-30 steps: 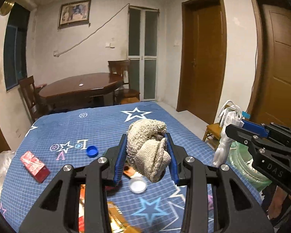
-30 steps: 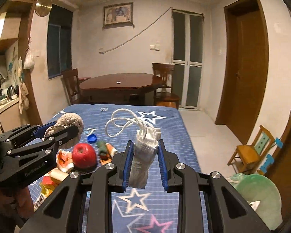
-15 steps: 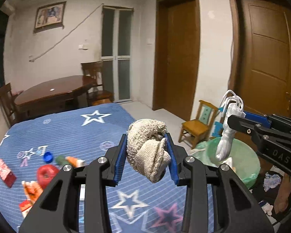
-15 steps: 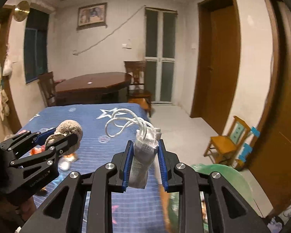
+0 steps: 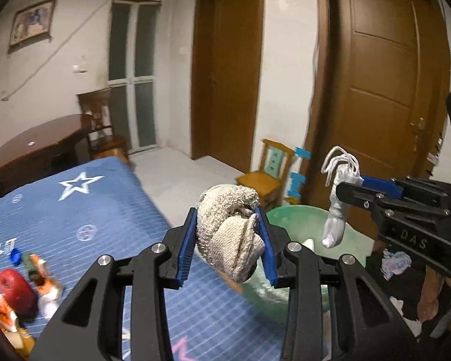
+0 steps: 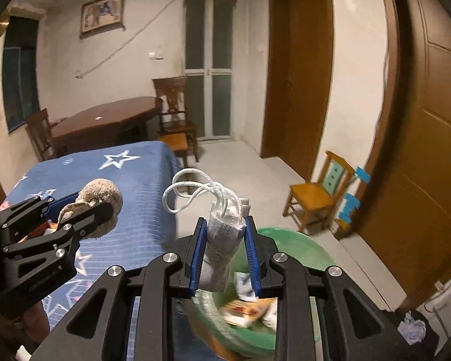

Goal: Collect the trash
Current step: 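Lift the cloth ball and tissue and carry them over the green bin, then open both tools to drop the cloth ball and tissue into the bin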

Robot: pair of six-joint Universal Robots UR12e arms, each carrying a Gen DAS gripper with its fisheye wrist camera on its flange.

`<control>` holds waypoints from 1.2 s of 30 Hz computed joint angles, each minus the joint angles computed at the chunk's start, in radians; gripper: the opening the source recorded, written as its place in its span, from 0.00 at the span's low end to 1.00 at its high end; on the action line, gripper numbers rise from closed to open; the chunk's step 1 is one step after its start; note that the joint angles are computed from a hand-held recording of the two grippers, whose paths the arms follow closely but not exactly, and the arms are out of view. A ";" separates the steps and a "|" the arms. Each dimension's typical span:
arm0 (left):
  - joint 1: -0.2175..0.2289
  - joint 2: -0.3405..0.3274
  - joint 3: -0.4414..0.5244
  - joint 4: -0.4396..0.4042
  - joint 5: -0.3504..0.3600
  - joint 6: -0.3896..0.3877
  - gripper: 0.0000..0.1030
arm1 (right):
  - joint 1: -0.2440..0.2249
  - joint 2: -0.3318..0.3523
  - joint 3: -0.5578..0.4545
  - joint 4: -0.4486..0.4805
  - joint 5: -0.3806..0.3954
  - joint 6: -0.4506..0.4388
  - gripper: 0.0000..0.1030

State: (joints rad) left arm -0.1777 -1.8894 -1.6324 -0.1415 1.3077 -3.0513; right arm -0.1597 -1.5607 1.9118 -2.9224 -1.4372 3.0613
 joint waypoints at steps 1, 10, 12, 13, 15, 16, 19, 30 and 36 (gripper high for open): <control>-0.006 -0.005 0.007 -0.007 -0.003 0.004 0.35 | -0.011 0.003 -0.004 0.014 0.009 0.002 0.26; -0.058 -0.072 0.089 -0.113 -0.037 0.049 0.35 | -0.131 0.043 -0.047 0.180 0.105 0.025 0.26; -0.068 -0.085 0.100 -0.137 -0.033 0.047 0.35 | -0.151 0.058 -0.057 0.206 0.114 0.030 0.26; -0.071 -0.090 0.105 -0.148 -0.034 0.046 0.35 | -0.156 0.065 -0.059 0.214 0.113 0.033 0.26; -0.080 -0.103 0.116 -0.173 -0.025 0.047 0.35 | -0.155 0.078 -0.065 0.227 0.103 0.041 0.26; -0.085 -0.107 0.119 -0.184 -0.020 0.048 0.35 | -0.160 0.087 -0.068 0.238 0.106 0.041 0.26; -0.097 -0.124 0.136 -0.216 -0.004 0.053 0.35 | -0.167 0.106 -0.075 0.256 0.102 0.041 0.26; -0.119 -0.159 0.177 -0.266 0.022 0.056 0.35 | -0.158 0.158 -0.091 0.278 0.068 0.049 0.26; -0.126 -0.169 0.191 -0.275 0.026 0.054 0.35 | -0.155 0.164 -0.088 0.271 0.058 0.055 0.26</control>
